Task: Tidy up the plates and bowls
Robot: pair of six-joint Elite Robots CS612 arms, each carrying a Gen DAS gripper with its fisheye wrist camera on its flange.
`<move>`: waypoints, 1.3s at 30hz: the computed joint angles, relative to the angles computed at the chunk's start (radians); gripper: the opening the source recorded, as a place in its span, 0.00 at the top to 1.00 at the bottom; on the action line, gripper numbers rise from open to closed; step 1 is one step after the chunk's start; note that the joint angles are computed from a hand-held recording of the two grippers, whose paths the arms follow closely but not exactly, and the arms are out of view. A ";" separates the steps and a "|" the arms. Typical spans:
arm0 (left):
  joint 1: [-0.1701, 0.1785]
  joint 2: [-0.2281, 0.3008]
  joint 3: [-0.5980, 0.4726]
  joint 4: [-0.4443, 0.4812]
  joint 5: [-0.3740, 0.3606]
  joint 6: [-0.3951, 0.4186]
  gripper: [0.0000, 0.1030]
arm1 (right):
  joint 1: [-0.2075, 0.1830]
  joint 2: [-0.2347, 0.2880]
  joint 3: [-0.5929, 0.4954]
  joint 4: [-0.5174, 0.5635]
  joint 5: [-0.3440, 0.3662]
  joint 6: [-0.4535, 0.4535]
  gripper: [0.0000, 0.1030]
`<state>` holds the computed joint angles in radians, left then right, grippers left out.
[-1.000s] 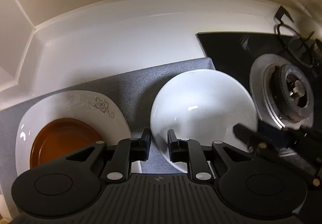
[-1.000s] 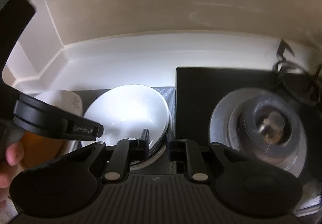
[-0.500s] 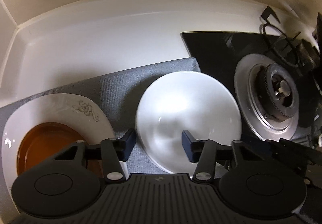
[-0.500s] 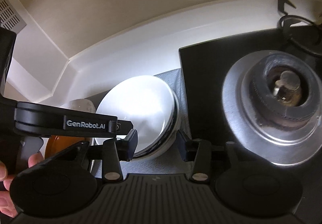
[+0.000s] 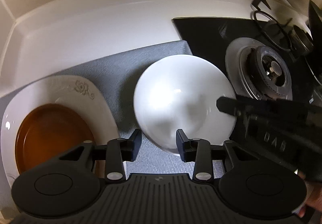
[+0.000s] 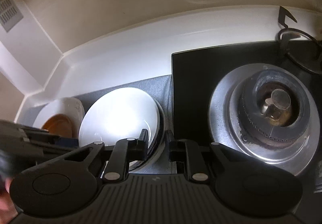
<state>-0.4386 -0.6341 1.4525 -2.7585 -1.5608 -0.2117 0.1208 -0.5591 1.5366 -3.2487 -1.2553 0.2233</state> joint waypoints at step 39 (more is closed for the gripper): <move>0.042 0.069 -0.090 0.057 -0.167 -0.139 0.57 | 0.000 0.039 -0.012 -0.014 0.032 0.030 0.70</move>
